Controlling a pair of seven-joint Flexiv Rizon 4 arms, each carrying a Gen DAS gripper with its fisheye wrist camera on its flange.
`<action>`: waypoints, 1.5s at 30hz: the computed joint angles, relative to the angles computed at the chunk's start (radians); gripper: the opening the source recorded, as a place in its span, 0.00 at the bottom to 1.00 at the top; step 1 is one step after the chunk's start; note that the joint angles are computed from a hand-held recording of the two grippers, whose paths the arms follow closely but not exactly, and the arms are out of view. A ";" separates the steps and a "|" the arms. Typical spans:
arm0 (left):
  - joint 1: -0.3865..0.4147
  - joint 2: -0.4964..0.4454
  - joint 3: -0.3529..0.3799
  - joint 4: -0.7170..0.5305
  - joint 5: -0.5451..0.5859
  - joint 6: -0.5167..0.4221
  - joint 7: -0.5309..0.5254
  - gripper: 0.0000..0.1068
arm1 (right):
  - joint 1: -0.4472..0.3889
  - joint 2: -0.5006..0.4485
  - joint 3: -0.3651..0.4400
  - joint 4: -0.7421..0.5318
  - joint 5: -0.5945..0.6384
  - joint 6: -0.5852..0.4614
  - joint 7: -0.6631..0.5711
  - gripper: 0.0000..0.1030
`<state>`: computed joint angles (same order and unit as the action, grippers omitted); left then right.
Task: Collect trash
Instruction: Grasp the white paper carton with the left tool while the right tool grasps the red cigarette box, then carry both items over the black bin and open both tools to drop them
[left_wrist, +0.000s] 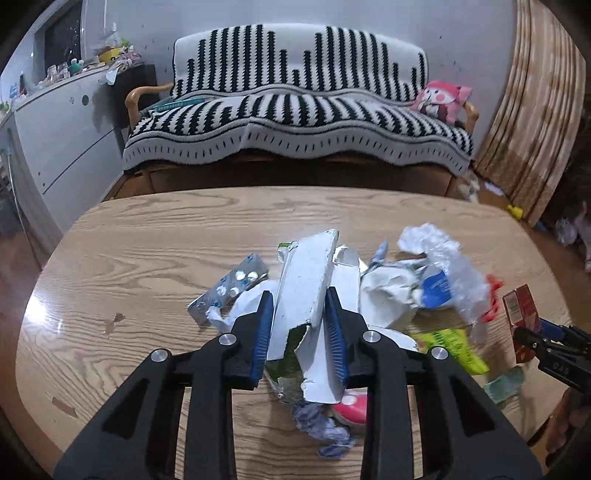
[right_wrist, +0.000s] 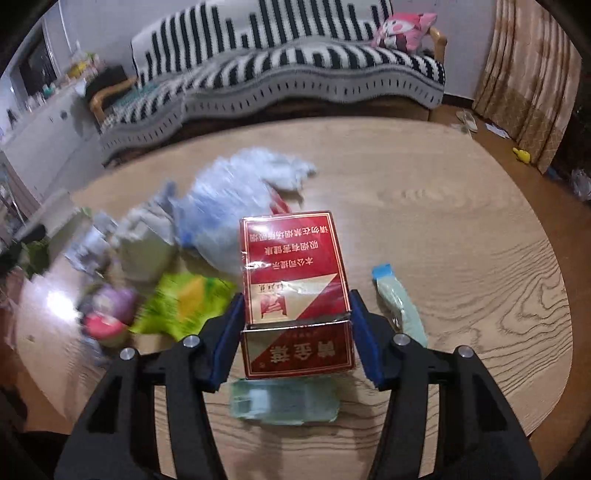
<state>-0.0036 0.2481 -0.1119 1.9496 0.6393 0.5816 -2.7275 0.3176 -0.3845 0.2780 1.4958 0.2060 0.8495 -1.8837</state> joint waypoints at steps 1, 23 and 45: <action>-0.003 0.002 -0.003 -0.001 0.000 0.006 -0.002 0.26 | -0.021 -0.002 0.014 -0.033 0.039 -0.052 -0.006 0.53; -0.275 -0.574 -0.090 -0.535 0.014 0.267 0.150 0.26 | -0.338 0.028 -0.182 0.079 0.031 0.108 0.006 0.54; -0.509 -1.199 -0.050 -1.232 -0.334 0.229 0.590 0.26 | -0.527 -0.176 -0.185 -0.119 0.035 -0.134 0.047 0.76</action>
